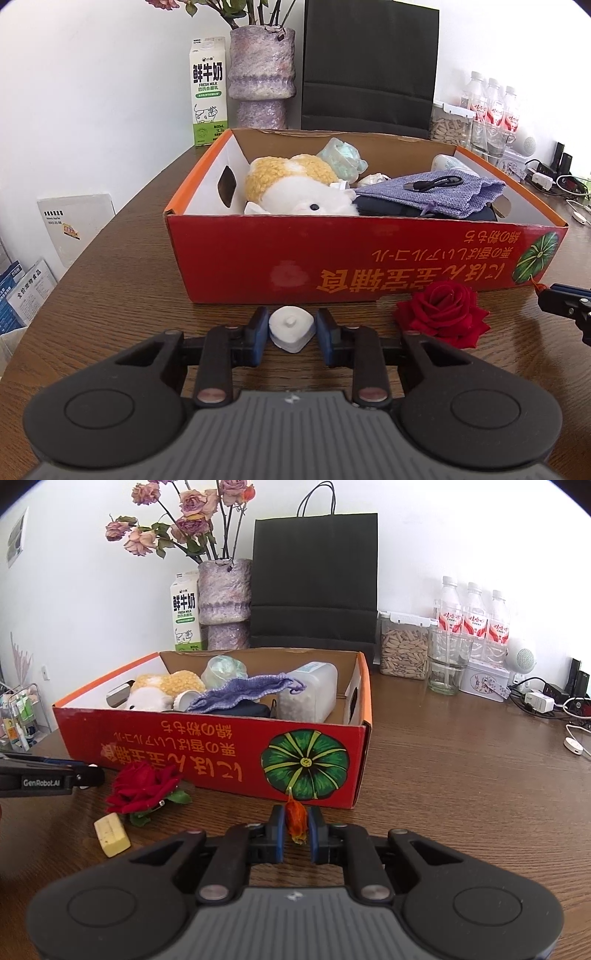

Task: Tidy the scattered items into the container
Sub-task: 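Grasp the small orange item with the right gripper while the left grasps the white round item, then carry the orange item and white round item into the box and open both grippers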

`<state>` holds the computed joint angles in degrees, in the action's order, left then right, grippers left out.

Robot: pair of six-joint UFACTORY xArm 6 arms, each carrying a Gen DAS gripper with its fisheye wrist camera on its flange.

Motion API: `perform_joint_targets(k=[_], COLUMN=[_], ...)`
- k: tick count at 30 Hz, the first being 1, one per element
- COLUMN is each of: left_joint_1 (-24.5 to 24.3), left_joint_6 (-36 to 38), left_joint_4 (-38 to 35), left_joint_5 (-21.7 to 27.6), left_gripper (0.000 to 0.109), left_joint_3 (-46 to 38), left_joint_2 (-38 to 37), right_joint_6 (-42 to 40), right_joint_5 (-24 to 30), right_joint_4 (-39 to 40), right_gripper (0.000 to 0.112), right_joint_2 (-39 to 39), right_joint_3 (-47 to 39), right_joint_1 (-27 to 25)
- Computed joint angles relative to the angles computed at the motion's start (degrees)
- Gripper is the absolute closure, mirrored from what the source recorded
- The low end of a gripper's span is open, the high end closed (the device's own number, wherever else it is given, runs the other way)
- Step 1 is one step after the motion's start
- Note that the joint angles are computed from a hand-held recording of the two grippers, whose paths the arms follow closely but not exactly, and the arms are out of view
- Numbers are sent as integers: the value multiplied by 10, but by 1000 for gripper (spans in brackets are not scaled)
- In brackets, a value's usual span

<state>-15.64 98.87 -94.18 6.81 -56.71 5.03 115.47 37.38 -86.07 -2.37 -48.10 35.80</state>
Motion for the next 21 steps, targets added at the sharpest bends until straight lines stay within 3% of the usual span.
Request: perform_joint_targets(k=[14,21], left_joint_1=[5,9], left_joint_6=[55,121], left_joint_4=[-58,-130], left_joint_5=[4,9], left_gripper=[80,80], left_joint_3=[7,12], left_joint_2=[-13,-25], right_joint_6=[4,16], right_joint_5=[29,56], right_joint_4=[-7,-18], right_gripper=[100,100], right_joint_2=[-3,-8], right_joint_3=[1,5], right_joint_1=[15,35])
